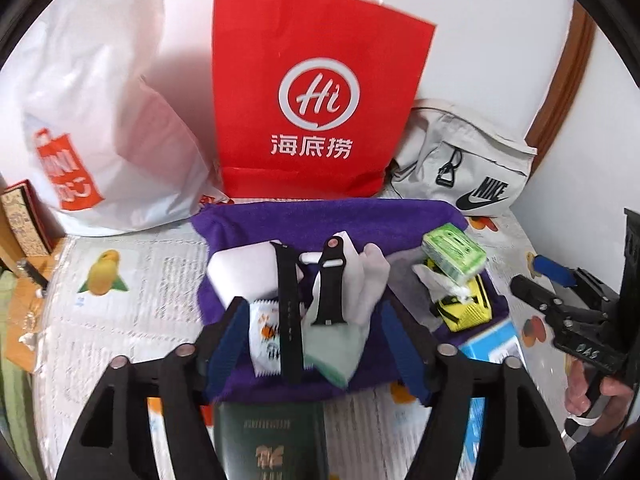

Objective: Organize soft objects

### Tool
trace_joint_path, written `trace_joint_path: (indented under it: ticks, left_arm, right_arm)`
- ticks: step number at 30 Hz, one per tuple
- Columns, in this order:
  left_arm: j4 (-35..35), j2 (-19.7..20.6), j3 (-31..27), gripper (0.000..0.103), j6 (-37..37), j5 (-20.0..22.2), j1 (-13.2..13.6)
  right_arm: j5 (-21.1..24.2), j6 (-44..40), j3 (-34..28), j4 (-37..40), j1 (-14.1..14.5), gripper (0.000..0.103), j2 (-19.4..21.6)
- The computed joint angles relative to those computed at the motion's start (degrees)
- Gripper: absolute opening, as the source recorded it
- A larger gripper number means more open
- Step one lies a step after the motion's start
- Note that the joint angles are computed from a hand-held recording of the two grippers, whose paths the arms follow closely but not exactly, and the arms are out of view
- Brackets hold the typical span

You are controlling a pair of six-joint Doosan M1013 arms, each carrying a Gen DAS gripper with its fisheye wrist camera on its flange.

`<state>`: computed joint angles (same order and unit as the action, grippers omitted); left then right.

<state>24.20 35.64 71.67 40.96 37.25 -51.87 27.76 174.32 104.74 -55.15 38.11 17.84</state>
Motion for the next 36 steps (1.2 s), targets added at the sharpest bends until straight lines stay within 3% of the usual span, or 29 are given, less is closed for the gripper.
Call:
trace_joint_path:
  ticks: [3, 6, 9, 17, 22, 26, 36]
  left_arm:
    - [3.0, -2.1, 2.5, 0.075, -3.1, 0.1, -1.1]
    - [6.7, -4.5, 5.6, 0.083, -7.8, -0.2, -2.5]
    - [8.7, -6.4, 8.2, 0.084, -10.7, -0.5, -3.7]
    - [16.2, -11.4, 15.6, 0.09, -21.7, -0.4, -7.8]
    - [21.2, -13.6, 18.9, 0.09, -27.0, 0.5, -10.5]
    - [24.6, -14.5, 20.4, 0.096, -30.6, 2.4, -12.6]
    - [29.7, -15.3, 22.2, 0.097, -36.5, 7.2, -16.4]
  right_arm:
    - [1.8, 6.3, 1.4, -3.6, 1.9, 0.082, -2.1]
    - [5.7, 9.7, 2.4, -5.3, 4.3, 0.093, -3.8]
    - [8.8, 13.4, 3.6, -7.4, 6.8, 0.097, -5.4]
    - [11.9, 19.2, 6.8, -8.1, 12.5, 0.098, -8.6]
    - [20.7, 22.0, 6.8, -8.7, 17.4, 0.099, -8.4]
    - [24.1, 23.5, 7.1, -8.8, 20.1, 0.102, -8.5]
    - [26.7, 28.6, 9.1, -9.3, 24.5, 0.102, -9.5]
